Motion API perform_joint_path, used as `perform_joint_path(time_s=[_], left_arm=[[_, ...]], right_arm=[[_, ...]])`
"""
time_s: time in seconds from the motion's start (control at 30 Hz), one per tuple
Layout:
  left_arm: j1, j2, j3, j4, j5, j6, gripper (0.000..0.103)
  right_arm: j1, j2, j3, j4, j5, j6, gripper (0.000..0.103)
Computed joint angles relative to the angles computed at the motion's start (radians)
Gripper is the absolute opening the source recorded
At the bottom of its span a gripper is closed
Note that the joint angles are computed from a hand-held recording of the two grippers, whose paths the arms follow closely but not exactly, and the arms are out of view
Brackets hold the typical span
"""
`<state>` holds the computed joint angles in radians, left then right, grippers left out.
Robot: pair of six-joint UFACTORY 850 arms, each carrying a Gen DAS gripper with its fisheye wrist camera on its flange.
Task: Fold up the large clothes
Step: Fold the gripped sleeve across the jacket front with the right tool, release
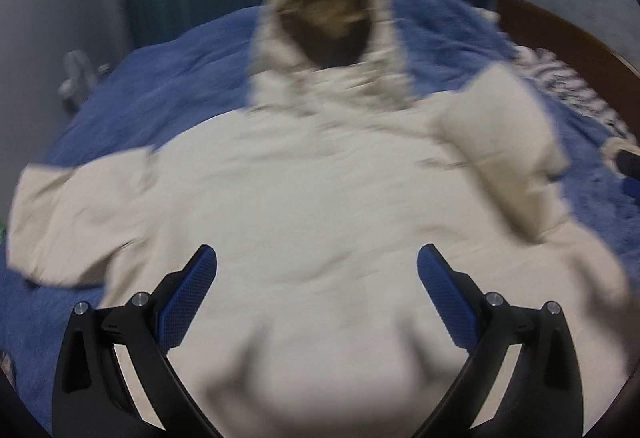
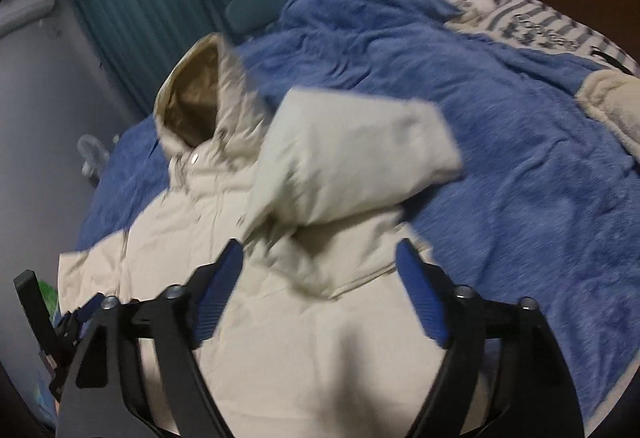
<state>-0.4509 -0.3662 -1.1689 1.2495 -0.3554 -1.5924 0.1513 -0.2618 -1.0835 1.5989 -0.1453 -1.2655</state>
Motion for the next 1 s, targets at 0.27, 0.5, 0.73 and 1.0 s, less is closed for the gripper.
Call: perform_joint_path(time_s=[0.27,0.5,0.73,1.0], left_arm=[[-0.096,-0.223,-0.362,-0.361,0.026,0.410,0.096],[-0.156,-0.485,-0.726,-0.512,-0.158,0.709,0.096],[-0.194,-0.738,-1.102,-0.561,-0.443,0.947,0.096],[-0.129,-0.652,-0.975,-0.712,-0.309,0.933,0.025]], right_arm=[[-0.150,0.016,0.009,0.137,-0.051,-0.052,0.080],[-0.236,-0.017,-0.009,0.116,-0.123,0.035,0.080],[-0.263,-0.023,-0.008,0.177,-0.208,0.028,0.080],[-0.244,-0.022,-0.009,0.195,-0.224,0.006,0.081]])
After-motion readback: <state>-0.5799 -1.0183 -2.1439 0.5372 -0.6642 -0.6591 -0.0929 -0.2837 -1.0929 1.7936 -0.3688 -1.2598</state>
